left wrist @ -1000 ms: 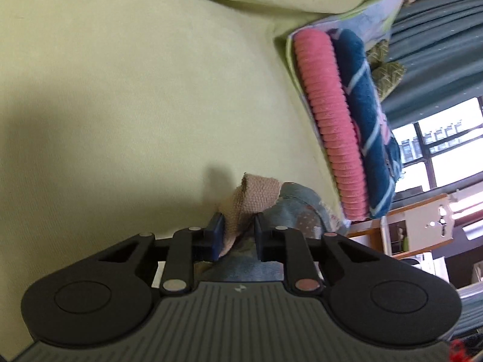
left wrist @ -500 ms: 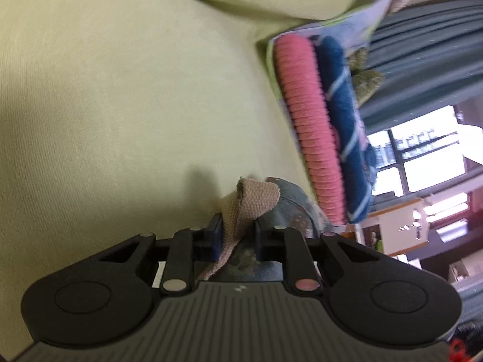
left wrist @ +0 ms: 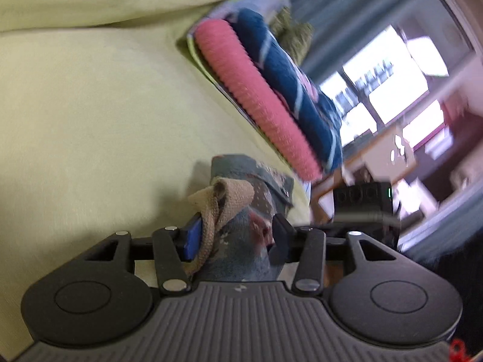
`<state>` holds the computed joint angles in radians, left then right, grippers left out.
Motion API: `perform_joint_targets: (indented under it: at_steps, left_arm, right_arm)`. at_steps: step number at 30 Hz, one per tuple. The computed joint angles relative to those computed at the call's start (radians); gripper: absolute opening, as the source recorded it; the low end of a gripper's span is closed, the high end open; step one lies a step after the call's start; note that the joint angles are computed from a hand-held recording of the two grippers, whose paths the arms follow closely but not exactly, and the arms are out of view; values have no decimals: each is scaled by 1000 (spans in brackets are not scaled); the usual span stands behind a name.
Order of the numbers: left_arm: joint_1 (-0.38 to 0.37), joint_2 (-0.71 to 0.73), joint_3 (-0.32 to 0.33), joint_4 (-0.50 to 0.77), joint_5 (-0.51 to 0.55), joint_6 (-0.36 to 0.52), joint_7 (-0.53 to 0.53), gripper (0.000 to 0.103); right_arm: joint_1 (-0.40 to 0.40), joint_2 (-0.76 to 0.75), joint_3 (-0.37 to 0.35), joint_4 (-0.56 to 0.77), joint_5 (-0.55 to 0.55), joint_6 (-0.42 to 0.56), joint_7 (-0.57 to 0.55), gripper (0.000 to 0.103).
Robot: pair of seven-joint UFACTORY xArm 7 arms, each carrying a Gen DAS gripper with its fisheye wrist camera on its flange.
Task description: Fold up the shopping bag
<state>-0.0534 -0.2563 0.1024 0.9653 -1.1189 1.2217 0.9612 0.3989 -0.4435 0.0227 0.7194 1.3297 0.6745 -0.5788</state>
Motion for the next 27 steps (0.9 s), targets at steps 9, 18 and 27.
perform_joint_targets:
  at_steps: [9,18,27]
  left_arm:
    - [-69,-112,-51,17,308,-106,115,54]
    - [-141,-169,-62,4,483,-157,135,54]
    - [-182,-226,-102,-47,615,-241,79,57]
  right_arm:
    - [-39,43,-22,46,-41,107,42,53]
    - [-52,59,-13,74,-74,139,109,52]
    - [-57,73,17,97,-125,105,163,52]
